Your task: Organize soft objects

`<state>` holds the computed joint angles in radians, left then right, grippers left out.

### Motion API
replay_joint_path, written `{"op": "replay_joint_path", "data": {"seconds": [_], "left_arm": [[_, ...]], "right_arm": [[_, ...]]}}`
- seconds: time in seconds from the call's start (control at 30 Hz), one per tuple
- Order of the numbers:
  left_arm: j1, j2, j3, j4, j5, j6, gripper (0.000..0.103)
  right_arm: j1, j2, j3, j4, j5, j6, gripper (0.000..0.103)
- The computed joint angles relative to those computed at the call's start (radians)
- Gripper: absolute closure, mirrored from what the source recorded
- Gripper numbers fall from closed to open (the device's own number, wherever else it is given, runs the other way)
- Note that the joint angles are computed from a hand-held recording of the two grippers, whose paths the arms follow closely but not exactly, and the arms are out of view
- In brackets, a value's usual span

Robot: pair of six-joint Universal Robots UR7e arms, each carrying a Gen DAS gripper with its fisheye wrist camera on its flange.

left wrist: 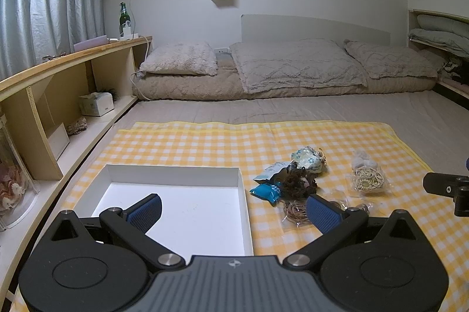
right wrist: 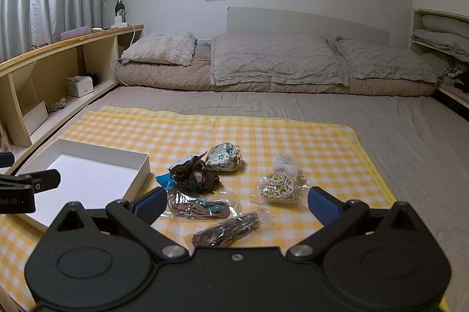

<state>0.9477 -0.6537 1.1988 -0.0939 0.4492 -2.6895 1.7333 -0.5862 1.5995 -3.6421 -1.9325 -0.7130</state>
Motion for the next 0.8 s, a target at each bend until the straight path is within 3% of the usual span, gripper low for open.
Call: {"op": "replay_joint_path", "data": {"seconds": [0.8], "left_arm": [[-0.003, 0.006, -0.009, 0.011, -0.004, -0.006, 0.0]], "right_arm": [[0.001, 0.0, 0.002, 0.0, -0.003, 0.003, 0.0]]}}
